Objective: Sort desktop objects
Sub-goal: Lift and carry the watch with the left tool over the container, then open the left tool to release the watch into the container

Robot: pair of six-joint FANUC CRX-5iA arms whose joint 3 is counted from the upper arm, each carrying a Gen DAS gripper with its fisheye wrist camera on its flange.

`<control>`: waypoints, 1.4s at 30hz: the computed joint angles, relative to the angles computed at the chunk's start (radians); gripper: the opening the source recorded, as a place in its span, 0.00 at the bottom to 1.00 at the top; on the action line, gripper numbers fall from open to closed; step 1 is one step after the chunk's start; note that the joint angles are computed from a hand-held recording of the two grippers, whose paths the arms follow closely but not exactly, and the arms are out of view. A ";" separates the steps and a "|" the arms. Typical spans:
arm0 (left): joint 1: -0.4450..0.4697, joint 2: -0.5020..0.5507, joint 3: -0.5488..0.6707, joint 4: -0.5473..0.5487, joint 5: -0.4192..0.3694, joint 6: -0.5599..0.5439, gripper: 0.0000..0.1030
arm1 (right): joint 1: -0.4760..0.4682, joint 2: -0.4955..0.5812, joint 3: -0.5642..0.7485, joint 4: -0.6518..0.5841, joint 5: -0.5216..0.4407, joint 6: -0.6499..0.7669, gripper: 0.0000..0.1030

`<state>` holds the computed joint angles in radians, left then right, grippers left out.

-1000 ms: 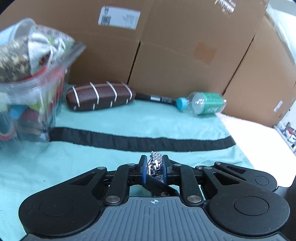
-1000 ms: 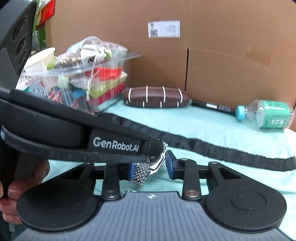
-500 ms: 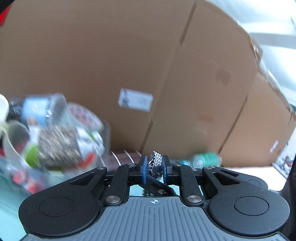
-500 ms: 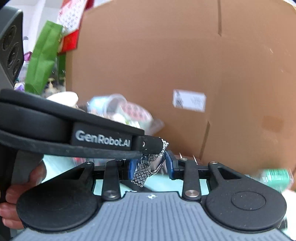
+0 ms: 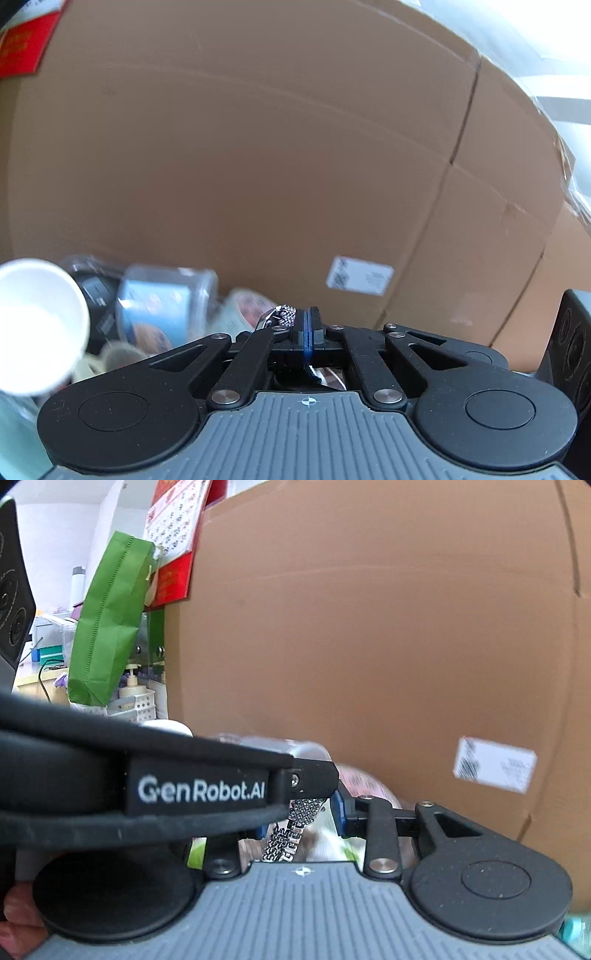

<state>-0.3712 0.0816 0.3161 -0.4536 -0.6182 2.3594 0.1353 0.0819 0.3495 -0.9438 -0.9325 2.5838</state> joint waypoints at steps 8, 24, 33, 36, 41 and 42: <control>0.084 -0.027 -0.054 0.112 0.061 -0.082 0.14 | 0.048 0.040 0.043 0.010 0.022 0.010 0.37; 0.056 -0.080 -0.172 0.096 0.111 -0.064 1.00 | 0.040 -0.045 -0.127 0.012 0.191 0.116 1.00; 0.021 -0.057 -0.143 0.079 0.037 -0.029 1.00 | 0.042 -0.055 -0.140 0.075 0.178 0.057 1.00; 0.012 -0.050 -0.134 0.079 0.020 -0.023 1.00 | 0.034 -0.057 -0.139 0.081 0.166 0.044 1.00; -0.007 -0.039 -0.111 0.066 -0.006 -0.014 1.00 | 0.031 -0.065 -0.146 0.095 0.169 0.036 1.00; -0.009 -0.037 -0.107 0.066 -0.011 -0.014 1.00 | 0.029 -0.067 -0.148 0.096 0.169 0.034 1.00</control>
